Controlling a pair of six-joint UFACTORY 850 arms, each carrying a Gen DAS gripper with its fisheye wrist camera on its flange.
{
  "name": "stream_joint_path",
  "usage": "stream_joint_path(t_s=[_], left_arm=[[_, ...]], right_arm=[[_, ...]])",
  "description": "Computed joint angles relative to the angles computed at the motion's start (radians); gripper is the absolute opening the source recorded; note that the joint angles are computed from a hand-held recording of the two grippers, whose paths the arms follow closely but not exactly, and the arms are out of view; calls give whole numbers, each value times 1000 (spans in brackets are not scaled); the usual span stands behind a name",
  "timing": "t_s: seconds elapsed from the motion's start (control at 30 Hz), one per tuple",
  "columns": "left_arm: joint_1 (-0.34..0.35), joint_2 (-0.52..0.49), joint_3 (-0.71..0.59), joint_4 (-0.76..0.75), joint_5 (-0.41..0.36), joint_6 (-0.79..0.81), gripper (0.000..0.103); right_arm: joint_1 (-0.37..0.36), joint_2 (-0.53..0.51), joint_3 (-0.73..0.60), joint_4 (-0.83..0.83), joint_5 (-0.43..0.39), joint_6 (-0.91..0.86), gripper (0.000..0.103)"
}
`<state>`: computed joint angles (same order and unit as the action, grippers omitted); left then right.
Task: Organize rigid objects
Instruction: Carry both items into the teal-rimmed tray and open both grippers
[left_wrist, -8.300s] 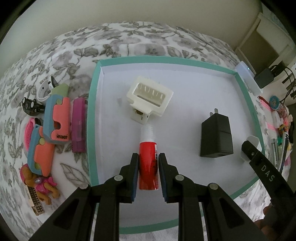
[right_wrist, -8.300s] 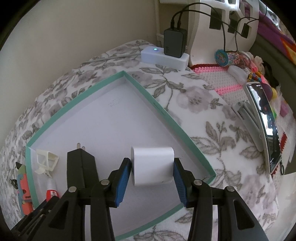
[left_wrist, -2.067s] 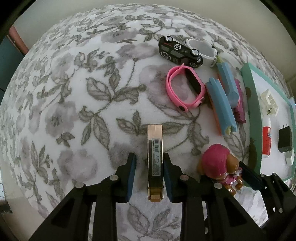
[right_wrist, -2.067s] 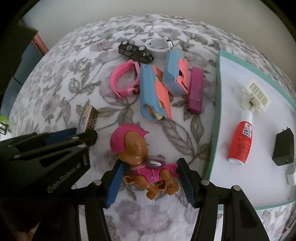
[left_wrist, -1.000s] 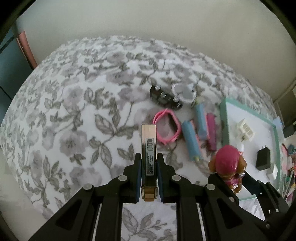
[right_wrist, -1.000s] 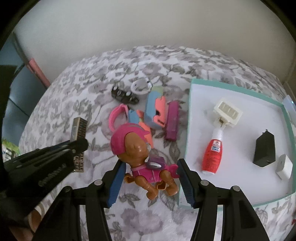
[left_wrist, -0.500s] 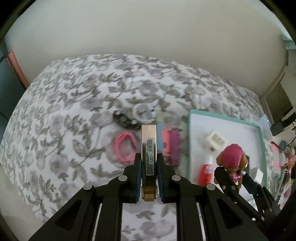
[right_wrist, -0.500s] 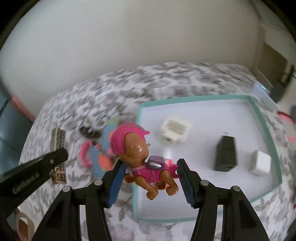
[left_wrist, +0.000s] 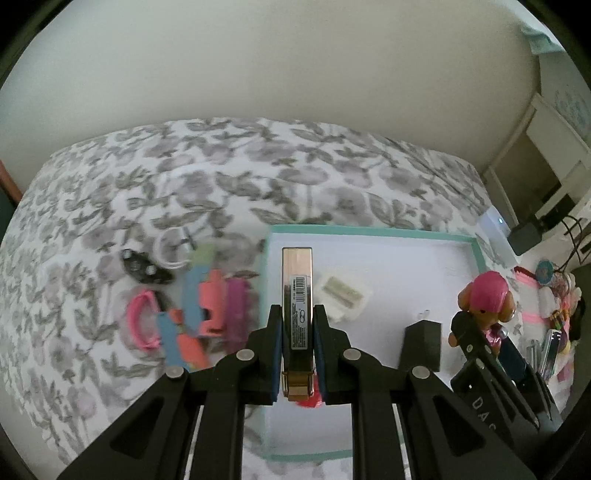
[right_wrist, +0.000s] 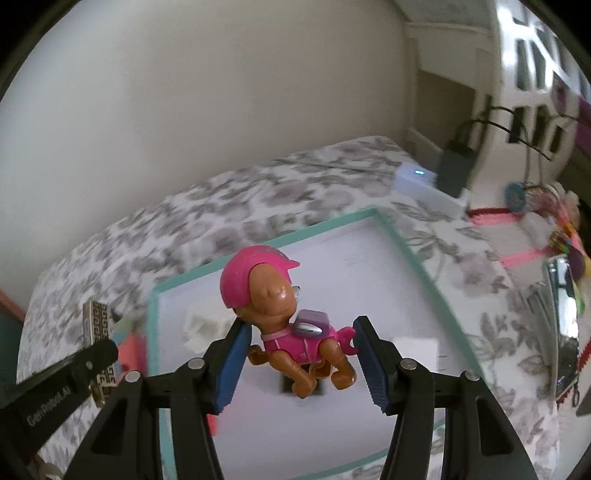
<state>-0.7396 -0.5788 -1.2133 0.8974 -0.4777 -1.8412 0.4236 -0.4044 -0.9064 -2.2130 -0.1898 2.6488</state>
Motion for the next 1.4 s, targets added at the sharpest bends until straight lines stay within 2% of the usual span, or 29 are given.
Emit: stream_joint_path(t_s=[0.17,0.3,0.67,0.87,1.0,1.4], left_arm=[[8,-60,-62,-63,25,84,16],[15,-92,-87,-109,39,141,16],[20,-156,-146,-220,37,282,16],[17,-166,-154,-237,39,311,16],[21,-172,-155,-260,45,327,16],[24,-166,-152,-305,55,372,16]], right_arm=[[-26,-22,-12,81,-23,-65,60],[-38,-40,-20,76,-26,-50,60],[-49,-98,-57,254,-34,-235,60],[-56,-121,-68,390,-8,-376,60],[-42,-131,-73,455,-30,-469,60],[-40,-132,-75,484,-35,-501,61]])
